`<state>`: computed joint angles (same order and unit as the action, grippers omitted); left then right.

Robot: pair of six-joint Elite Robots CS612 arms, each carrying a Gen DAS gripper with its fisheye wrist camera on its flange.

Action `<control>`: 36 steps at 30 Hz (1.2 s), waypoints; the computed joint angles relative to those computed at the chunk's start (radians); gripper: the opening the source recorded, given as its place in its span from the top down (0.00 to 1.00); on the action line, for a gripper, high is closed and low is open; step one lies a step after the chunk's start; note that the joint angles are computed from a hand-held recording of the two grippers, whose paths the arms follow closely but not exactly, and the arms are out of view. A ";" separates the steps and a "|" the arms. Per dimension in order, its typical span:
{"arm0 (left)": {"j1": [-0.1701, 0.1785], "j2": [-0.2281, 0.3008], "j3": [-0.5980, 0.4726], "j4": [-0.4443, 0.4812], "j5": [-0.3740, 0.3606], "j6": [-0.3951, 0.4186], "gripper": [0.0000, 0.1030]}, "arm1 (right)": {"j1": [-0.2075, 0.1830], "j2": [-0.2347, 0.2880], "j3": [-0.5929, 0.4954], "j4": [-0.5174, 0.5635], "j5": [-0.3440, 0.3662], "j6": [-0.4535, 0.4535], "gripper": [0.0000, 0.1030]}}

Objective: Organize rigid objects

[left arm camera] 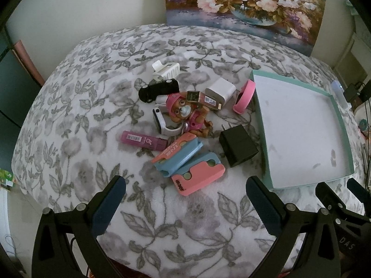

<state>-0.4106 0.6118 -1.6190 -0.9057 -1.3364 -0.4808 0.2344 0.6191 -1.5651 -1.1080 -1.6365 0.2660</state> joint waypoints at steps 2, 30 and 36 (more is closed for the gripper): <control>0.000 0.000 0.000 0.002 0.000 -0.005 0.00 | 0.001 0.000 0.001 0.000 -0.003 0.000 0.00; 0.086 -0.017 0.032 0.032 -0.073 -0.085 0.00 | 0.029 -0.058 0.111 -0.090 0.196 -0.153 0.00; 0.117 -0.006 0.033 0.056 -0.076 -0.096 0.00 | 0.061 -0.084 0.201 -0.071 0.227 -0.206 0.00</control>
